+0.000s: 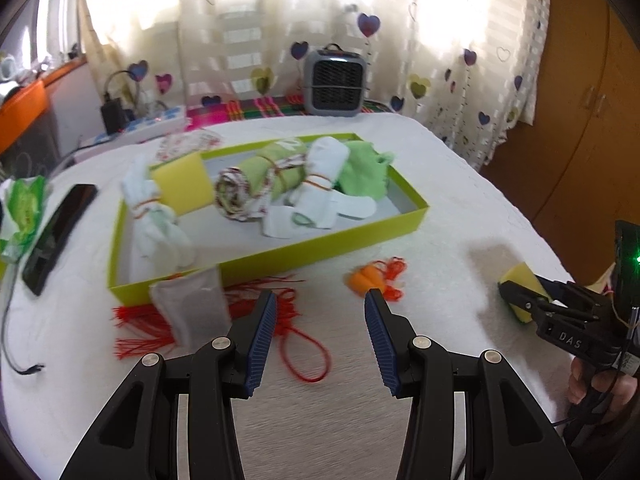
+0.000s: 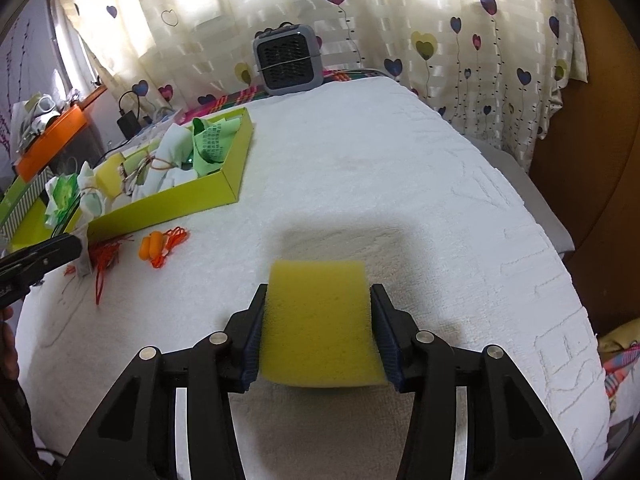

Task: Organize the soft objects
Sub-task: 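Grasp the loose yellow sponge with the right gripper while the left moves toward the orange earplugs, then close the left gripper on the orange earplugs while the right holds the sponge up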

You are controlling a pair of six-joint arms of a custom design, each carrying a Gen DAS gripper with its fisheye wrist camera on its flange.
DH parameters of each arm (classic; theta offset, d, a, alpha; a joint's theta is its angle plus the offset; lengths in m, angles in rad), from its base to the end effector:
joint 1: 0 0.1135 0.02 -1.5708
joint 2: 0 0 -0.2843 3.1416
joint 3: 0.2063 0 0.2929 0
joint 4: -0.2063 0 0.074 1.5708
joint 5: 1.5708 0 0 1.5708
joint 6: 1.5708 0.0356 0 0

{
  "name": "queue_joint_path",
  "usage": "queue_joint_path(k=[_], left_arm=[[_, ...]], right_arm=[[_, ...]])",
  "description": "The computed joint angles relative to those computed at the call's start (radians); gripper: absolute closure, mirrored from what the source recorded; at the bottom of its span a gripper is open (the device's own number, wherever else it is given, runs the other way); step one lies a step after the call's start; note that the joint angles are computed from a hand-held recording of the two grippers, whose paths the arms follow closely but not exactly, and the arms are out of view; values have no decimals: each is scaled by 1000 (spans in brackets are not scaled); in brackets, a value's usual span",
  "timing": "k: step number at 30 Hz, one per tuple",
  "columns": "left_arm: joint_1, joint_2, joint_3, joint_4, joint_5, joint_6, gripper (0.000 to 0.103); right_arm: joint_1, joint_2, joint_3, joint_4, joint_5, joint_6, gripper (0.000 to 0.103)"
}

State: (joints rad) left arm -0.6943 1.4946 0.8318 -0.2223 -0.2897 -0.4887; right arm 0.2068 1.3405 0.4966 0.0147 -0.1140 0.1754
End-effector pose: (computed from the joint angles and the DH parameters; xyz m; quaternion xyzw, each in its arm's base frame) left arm 0.2599 -0.2032 0.1842 0.0474 0.9320 -0.0726 0.3519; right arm 0.2579 0.0582 0.1353 -0.0352 0.9301 0.1208 0.3451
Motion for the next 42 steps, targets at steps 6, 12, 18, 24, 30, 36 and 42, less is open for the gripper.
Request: queue_joint_path(k=[6, 12, 18, 24, 30, 36, 42], left_arm=[[-3, 59, 45, 13, 44, 3, 59], [-16, 152, 121, -3, 47, 31, 59], [-28, 240, 198, -36, 24, 46, 59], [-35, 316, 261, -65, 9, 47, 59], [-42, 342, 282, -71, -7, 57, 59], [-35, 352, 286, -75, 3, 49, 59], [-36, 354, 283, -68, 1, 49, 58]], right_arm=[[-10, -26, -22, 12, -22, -20, 56], [-26, -35, -35, 17, -44, -33, 56], [-23, -32, -38, 25, -42, -37, 55], [-24, -30, -41, 30, -50, -38, 55], [-27, -26, -40, 33, -56, -40, 55], [-27, -27, -42, 34, -55, -38, 55], [-27, -26, -42, 35, -55, -38, 55]])
